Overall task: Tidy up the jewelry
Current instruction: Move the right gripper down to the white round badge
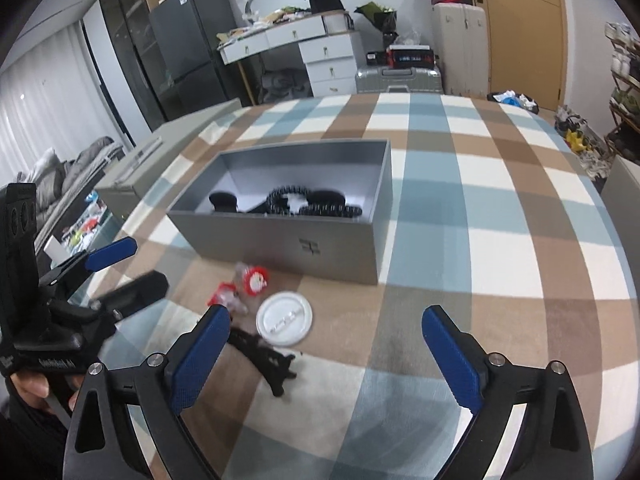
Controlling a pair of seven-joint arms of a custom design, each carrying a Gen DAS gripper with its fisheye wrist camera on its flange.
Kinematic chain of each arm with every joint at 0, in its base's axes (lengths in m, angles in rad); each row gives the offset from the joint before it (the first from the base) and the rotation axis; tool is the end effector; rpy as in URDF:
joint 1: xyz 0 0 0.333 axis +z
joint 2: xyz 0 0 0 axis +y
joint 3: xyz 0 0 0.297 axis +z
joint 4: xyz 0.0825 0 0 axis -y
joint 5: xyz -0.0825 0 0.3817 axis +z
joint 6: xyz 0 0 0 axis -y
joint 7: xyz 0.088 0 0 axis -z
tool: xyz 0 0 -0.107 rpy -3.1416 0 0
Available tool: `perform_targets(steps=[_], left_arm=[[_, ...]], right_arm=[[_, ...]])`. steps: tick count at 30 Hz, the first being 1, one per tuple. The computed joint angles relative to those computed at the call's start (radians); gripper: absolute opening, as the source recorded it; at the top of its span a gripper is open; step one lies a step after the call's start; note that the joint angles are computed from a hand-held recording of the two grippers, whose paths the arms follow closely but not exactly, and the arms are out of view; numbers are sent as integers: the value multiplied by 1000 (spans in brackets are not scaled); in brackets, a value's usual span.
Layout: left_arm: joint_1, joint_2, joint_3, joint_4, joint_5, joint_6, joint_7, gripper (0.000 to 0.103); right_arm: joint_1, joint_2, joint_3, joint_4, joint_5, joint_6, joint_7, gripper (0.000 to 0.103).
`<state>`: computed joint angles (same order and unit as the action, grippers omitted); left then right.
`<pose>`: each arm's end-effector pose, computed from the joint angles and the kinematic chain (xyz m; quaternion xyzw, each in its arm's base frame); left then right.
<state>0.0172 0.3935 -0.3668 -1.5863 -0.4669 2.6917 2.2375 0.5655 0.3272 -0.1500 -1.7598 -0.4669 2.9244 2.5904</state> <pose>0.6796 -0.1899 0.4861 -0.4301 0.8046 -0.3835 0.1433 0.6066 0.3111 0.4598 -0.5868 0.6902 -0.1837 0.3815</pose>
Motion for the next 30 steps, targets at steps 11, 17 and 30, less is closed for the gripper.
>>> perform_targets(steps=[11, 17, 30], left_arm=[[16, 20, 6, 25, -16, -88, -11, 102], [20, 12, 10, 19, -45, -117, -13, 102], [19, 14, 22, 29, -79, -139, -19, 102]], right_arm=[[-2, 34, 17, 38, 20, -72, -54, 96], [42, 49, -30, 75, -122, -176, 40, 96], [-16, 92, 74, 141, -63, -234, -140, 95]])
